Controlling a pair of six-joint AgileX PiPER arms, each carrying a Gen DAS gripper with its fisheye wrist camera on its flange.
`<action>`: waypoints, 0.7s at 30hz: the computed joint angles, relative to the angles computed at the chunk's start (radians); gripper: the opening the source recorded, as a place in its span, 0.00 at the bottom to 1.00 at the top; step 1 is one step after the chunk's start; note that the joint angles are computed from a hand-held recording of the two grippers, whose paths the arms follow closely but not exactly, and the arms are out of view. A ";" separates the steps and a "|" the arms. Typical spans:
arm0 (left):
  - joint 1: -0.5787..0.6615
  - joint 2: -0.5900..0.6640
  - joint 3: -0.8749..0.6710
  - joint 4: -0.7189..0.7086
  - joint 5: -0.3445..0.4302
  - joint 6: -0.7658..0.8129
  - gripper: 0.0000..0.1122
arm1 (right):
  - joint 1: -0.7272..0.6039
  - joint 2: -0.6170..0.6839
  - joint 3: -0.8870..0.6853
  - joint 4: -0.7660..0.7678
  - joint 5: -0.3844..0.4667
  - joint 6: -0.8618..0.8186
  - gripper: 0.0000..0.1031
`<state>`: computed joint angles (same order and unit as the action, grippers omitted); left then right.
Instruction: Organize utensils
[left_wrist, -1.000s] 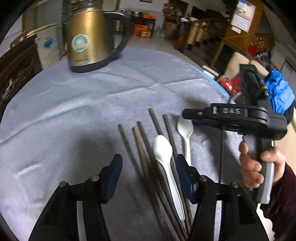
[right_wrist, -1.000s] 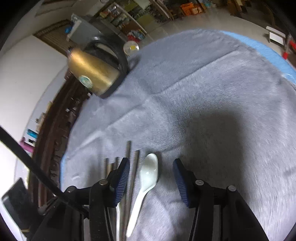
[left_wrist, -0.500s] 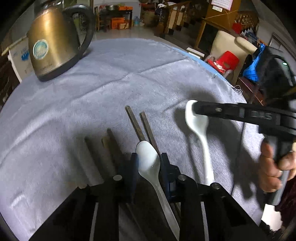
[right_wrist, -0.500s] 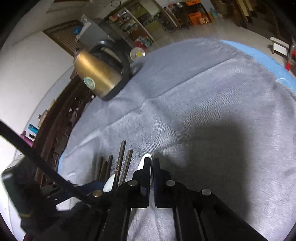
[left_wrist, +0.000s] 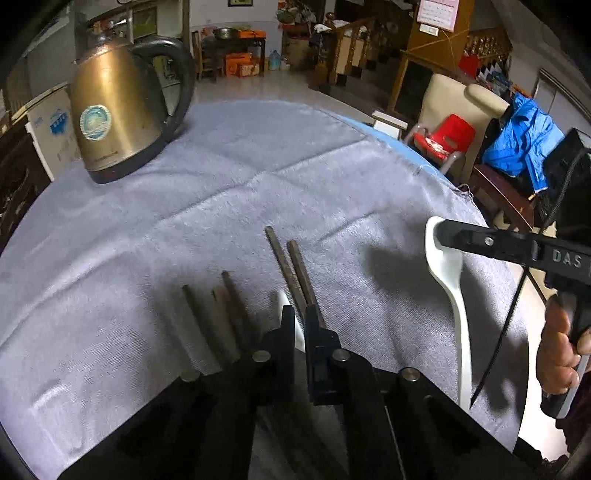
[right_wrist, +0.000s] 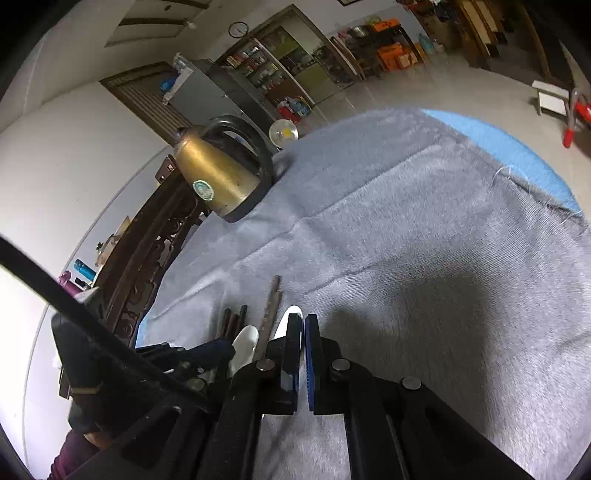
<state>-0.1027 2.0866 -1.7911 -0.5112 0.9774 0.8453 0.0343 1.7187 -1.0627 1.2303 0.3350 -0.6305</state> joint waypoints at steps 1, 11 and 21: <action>0.008 -0.008 0.006 -0.006 0.002 0.002 0.04 | 0.009 -0.014 0.008 -0.010 -0.009 0.010 0.03; -0.014 -0.068 0.088 0.081 -0.066 -0.027 0.34 | 0.123 -0.156 0.091 -0.337 -0.126 0.321 0.03; -0.057 0.012 0.057 0.184 -0.146 -0.146 0.17 | 0.091 -0.159 0.137 -0.152 -0.111 0.140 0.03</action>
<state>-0.1594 2.0982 -1.7339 -0.3272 0.8314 0.6995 0.1249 1.5597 -0.9253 1.0783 0.2236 -0.4902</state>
